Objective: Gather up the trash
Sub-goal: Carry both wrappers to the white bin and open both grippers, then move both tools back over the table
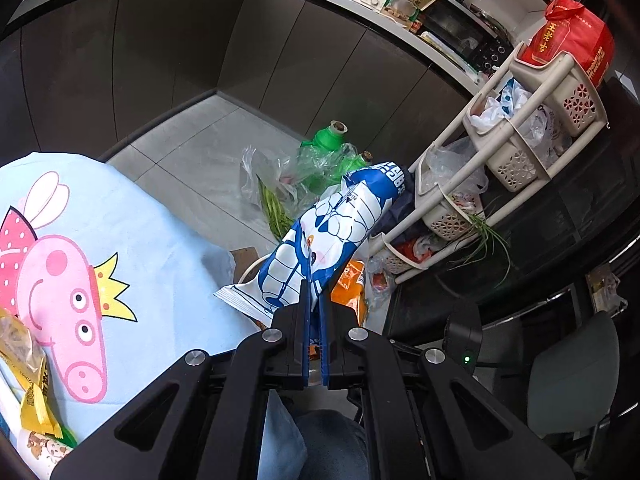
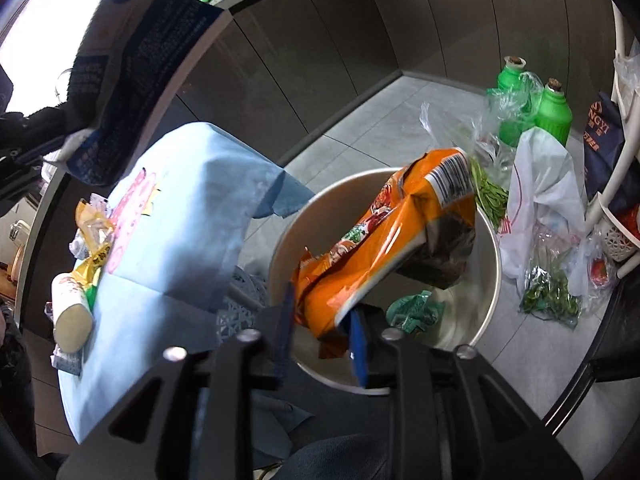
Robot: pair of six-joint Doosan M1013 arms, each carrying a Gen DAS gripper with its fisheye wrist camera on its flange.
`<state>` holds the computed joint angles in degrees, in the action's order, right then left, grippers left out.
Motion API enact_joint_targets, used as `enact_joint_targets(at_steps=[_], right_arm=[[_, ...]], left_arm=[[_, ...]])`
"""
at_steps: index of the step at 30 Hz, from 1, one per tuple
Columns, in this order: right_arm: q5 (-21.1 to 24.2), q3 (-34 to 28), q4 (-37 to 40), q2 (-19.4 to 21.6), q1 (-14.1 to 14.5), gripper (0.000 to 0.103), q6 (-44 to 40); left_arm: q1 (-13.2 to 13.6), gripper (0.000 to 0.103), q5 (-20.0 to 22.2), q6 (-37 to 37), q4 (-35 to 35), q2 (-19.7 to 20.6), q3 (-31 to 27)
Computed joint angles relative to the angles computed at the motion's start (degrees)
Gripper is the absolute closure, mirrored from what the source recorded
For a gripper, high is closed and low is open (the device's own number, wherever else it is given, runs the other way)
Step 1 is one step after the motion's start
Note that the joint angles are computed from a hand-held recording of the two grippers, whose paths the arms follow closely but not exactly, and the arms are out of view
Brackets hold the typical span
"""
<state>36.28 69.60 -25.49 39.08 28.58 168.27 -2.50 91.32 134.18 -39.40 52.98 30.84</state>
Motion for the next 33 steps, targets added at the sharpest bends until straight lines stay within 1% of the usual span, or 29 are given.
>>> enact_joint_targets(at_steps=[1,3,7,11,17,18,21,26,28,29,30,31,32,33], right_arm=[[0.5,-0.1,-0.2,0.1,0.0,0.059,0.2],[0.5,0.1,-0.5,0.1,0.1,0.057,0.5],[-0.1,1.4,-1.0,-0.6,0.1,0.057,2.2],[0.1,2.4,-2.3,-1.1,0.3,0.057,4.1],[1.1,3.0,-3.6,-1.3,0.6,0.057,5.1],[1.3,2.9,-3.3,-1.3,0.6,0.058,4.6],[1.1,3.3,-2.4,-1.3,0.4,0.066,3.7],[1.1,4.0,-2.3,-1.5,0.2,0.066,4.6],[1.1,4.2,-2.4,-1.6,0.2,0.066,4.9],[1.1,4.2,-2.5,-1.5,0.2,0.066,5.1],[1.1,4.3,-2.6,-1.5,0.2,0.066,5.4],[1.1,4.3,-2.6,-1.5,0.2,0.066,5.5],[1.0,4.4,-2.6,-1.5,0.2,0.066,5.5],[1.1,4.4,-2.5,-1.5,0.2,0.066,5.5]], left_arm=[[-0.1,0.1,0.1,-0.1,0.1,0.1,-0.2],[-0.2,0.1,0.2,-0.2,0.3,0.3,-0.3],[-0.3,0.1,0.5,0.1,0.5,0.4,-0.2],[-0.8,0.1,0.1,1.2,1.5,-0.2,1.4],[-2.3,0.1,0.6,2.7,5.9,0.2,2.7],[-2.6,0.1,0.2,2.9,6.8,0.2,3.1],[-3.3,0.1,0.1,3.0,8.4,0.7,3.0],[-4.3,0.099,-1.4,4.5,10.1,0.4,4.5],[-4.5,0.081,-2.6,5.0,10.6,0.1,5.3],[-4.5,0.053,-3.7,4.9,10.7,-0.2,5.9],[-4.5,0.039,-5.3,4.8,10.5,-0.8,6.9],[-4.3,0.039,-7.1,5.4,9.6,-1.5,8.2],[-4.2,0.038,-7.4,6.2,9.2,-1.7,8.5],[-4.2,0.033,-8.0,6.6,9.3,-2.0,8.8]])
